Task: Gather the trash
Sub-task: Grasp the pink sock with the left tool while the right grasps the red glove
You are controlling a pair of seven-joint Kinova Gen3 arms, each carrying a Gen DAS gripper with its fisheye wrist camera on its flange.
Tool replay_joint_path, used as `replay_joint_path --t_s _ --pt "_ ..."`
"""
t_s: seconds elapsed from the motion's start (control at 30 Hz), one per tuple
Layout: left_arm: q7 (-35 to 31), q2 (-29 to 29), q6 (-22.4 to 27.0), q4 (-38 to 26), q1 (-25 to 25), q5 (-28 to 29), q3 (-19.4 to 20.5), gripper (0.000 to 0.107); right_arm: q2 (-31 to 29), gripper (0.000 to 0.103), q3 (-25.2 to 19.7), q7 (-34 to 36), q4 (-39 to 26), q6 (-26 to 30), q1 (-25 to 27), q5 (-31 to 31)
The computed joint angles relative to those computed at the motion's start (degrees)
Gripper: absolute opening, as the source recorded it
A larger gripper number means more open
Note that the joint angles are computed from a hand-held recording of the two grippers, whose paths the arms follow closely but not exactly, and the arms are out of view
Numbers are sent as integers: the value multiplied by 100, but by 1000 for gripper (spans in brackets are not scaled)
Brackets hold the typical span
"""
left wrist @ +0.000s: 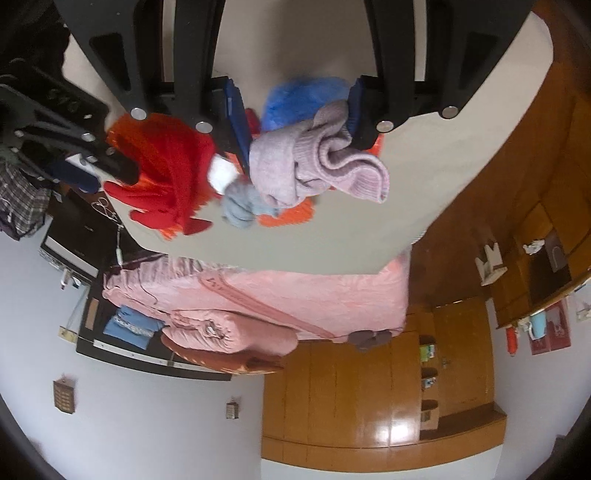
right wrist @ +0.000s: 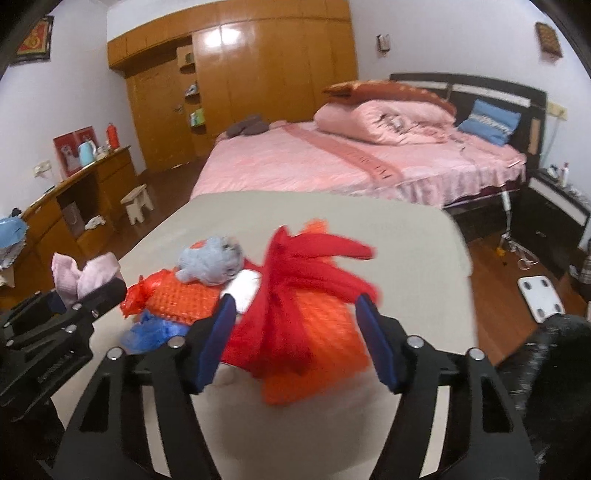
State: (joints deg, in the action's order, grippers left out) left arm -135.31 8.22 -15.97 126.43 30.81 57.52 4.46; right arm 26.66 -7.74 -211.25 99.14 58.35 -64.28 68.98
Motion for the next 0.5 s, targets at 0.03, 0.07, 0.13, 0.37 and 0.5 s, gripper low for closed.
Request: replay_joint_path --t_s 0.03,0.07,0.13,0.37,0.5 --pt "0 6 -4 0 -22 -9 -17 44 61 62 -5 97 -82 -82 64 -18" --pt "26 0 5 9 -51 -43 -23 44 117 62 5 186 -162 -123 97 -52" --pt "135 -3 26 24 -127 -161 -36 44 257 62 43 460 -360 -241 214 -223" --pt "455 10 42 69 -213 -496 -101 44 311 3 308 976 -438 -871 330 -492" --pt "563 -8 85 78 -223 -608 -137 44 60 3 406 723 -206 -942 137 -180"
